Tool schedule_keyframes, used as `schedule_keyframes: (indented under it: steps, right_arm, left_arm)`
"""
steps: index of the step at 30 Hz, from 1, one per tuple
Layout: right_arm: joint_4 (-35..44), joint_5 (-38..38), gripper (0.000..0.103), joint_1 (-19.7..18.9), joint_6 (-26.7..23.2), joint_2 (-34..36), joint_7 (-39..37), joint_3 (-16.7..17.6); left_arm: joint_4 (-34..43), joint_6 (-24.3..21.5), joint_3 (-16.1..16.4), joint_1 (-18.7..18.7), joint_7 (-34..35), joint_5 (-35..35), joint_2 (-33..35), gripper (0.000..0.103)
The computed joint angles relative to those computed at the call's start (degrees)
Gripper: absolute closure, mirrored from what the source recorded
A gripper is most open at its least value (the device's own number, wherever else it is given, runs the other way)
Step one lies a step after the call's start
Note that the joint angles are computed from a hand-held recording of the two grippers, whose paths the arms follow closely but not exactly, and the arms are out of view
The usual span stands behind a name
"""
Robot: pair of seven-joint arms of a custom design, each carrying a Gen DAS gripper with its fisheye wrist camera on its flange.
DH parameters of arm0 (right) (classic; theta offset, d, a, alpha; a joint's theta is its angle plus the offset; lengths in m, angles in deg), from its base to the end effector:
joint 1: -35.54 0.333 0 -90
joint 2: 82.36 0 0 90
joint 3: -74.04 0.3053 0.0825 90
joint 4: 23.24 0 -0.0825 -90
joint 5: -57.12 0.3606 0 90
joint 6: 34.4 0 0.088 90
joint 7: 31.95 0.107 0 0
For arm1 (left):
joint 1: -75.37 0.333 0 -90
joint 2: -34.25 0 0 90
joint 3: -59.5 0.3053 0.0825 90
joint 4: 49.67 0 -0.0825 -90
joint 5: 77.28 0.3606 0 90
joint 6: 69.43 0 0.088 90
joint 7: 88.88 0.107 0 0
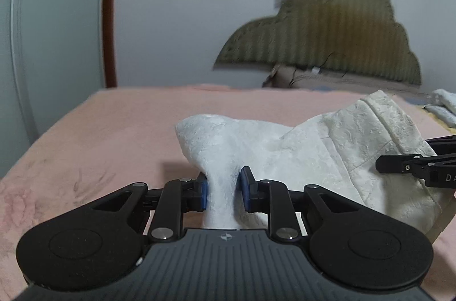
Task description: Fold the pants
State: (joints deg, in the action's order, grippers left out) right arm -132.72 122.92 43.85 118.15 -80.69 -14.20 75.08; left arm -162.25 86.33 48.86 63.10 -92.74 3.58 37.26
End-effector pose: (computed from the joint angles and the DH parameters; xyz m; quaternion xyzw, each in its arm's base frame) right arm 0.5846 0.0695 0.5447 -0.7567 0.4190 -0.1936 0.4631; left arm 0.5230 -0.2580 0.5005 -0.6306 0.5747 -0.3609 0.3766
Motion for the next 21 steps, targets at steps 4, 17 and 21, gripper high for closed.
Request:
schedule_keyframes:
  steps: [4, 17, 21]
  right_arm:
    - [4.72, -16.13, 0.073, 1.46, 1.77, 6.57, 17.33, 0.27]
    - [-10.59, -13.64, 0.044, 0.81, 9.17, -4.34, 11.88, 0.72]
    - [-12.65, -14.14, 0.042, 2.16, 12.49, -5.94, 19.61, 0.08]
  left_arm:
    - [-0.90, -3.27, 0.28, -0.03, 9.55, -9.19, 1.11, 0.062]
    - [-7.65, -12.62, -3.86, -1.37, 6.74, -2.85, -4.36, 0.012]
    - [-9.92, -17.13, -5.34, -3.44, 3.77, -2.83, -7.78, 0.010]
